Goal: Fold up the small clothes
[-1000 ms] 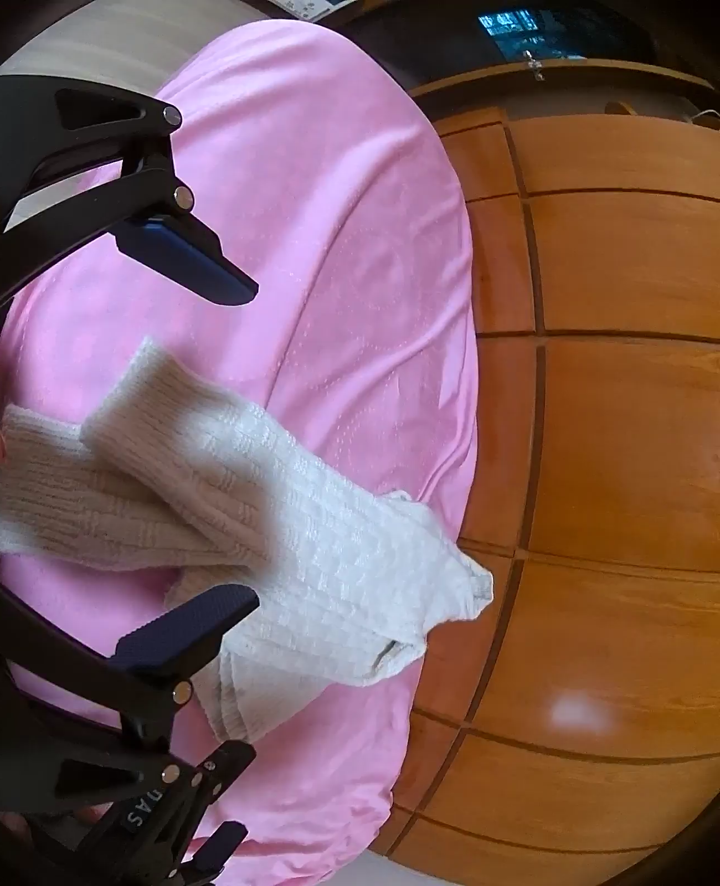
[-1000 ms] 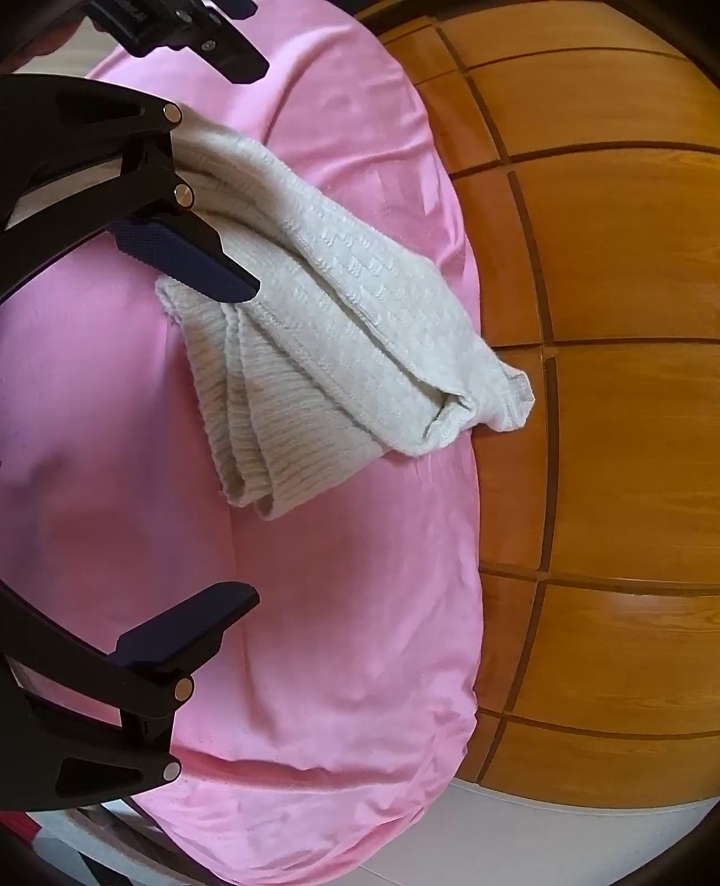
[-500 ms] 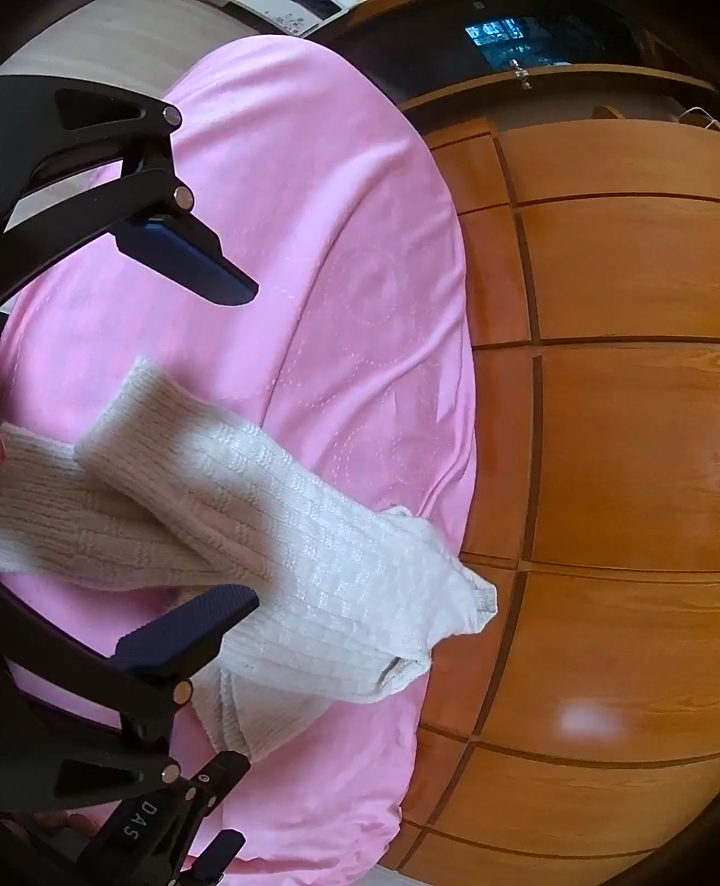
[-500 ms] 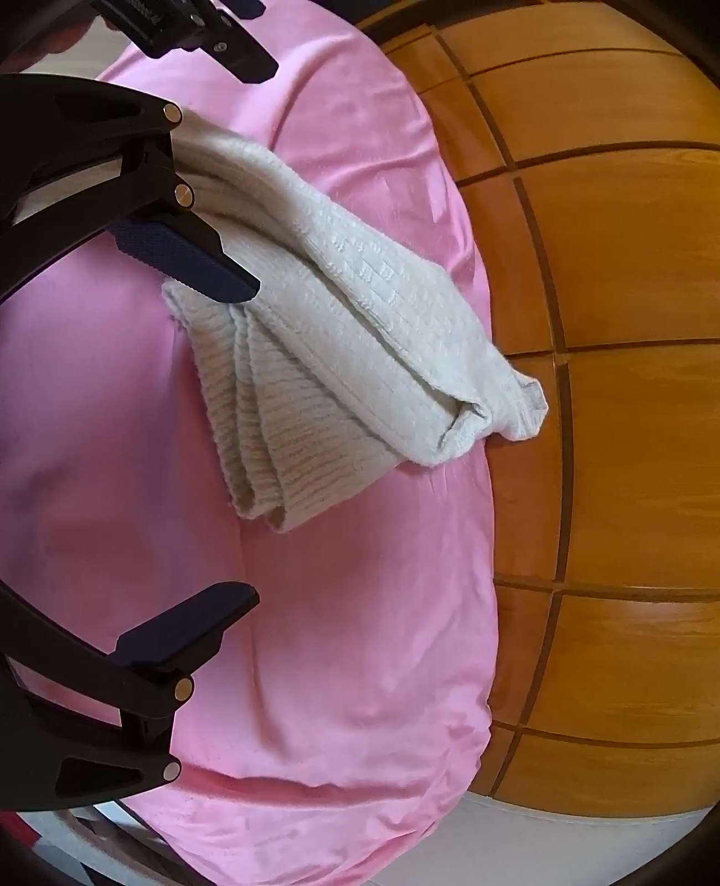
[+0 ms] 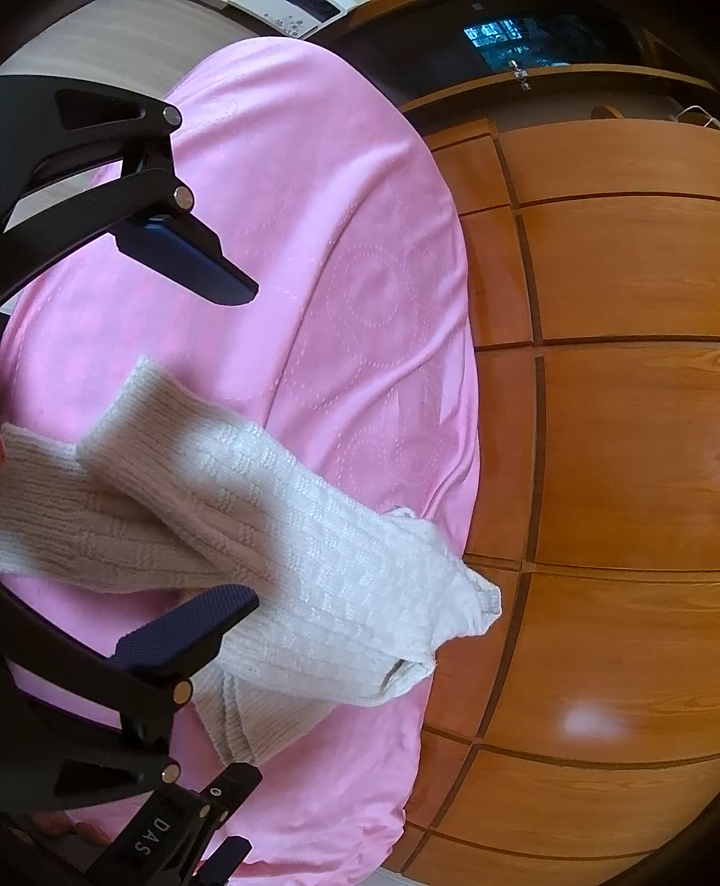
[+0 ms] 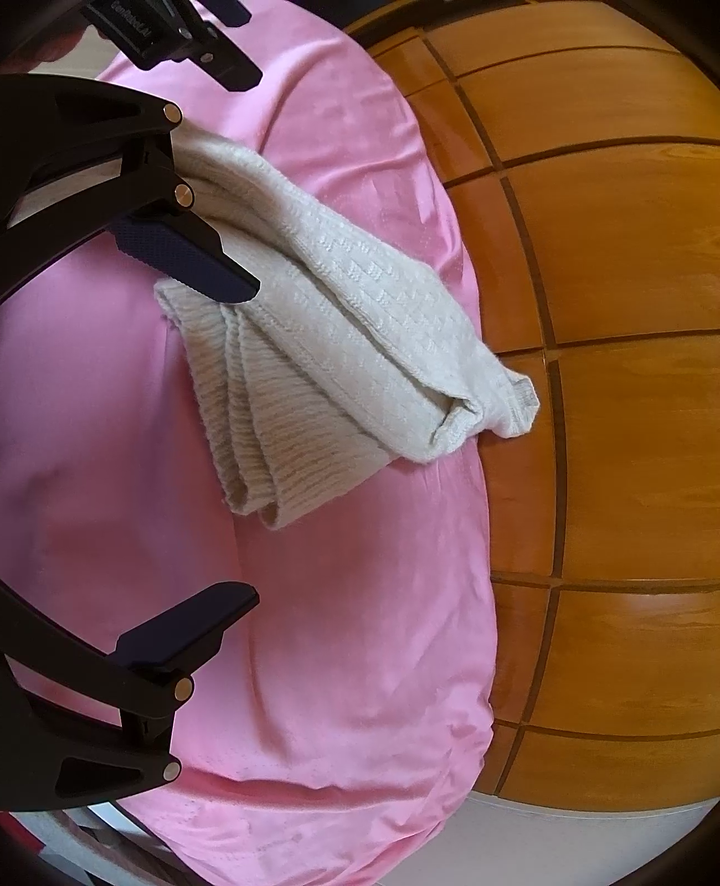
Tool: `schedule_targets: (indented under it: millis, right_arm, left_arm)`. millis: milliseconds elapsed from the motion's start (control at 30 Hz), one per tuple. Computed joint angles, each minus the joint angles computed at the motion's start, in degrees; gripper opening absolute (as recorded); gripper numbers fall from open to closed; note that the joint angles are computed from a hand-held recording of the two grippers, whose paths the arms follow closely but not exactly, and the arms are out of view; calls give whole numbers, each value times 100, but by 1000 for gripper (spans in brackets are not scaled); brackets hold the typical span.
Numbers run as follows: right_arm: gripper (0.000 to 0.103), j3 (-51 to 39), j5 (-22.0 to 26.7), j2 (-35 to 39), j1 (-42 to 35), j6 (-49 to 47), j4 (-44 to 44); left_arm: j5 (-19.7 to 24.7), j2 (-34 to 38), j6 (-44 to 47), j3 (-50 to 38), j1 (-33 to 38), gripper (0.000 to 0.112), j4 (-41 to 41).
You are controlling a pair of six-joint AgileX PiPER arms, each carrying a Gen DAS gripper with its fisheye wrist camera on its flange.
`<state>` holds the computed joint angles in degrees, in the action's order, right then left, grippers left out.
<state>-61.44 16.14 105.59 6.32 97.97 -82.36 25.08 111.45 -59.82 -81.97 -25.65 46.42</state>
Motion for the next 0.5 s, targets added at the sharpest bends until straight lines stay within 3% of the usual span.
schedule_targets:
  millis: [500]
  right_arm:
    - [100, -68, -252, 12, -52, -452, 427]
  left_arm:
    - [66, 71, 24, -66, 18, 101, -61]
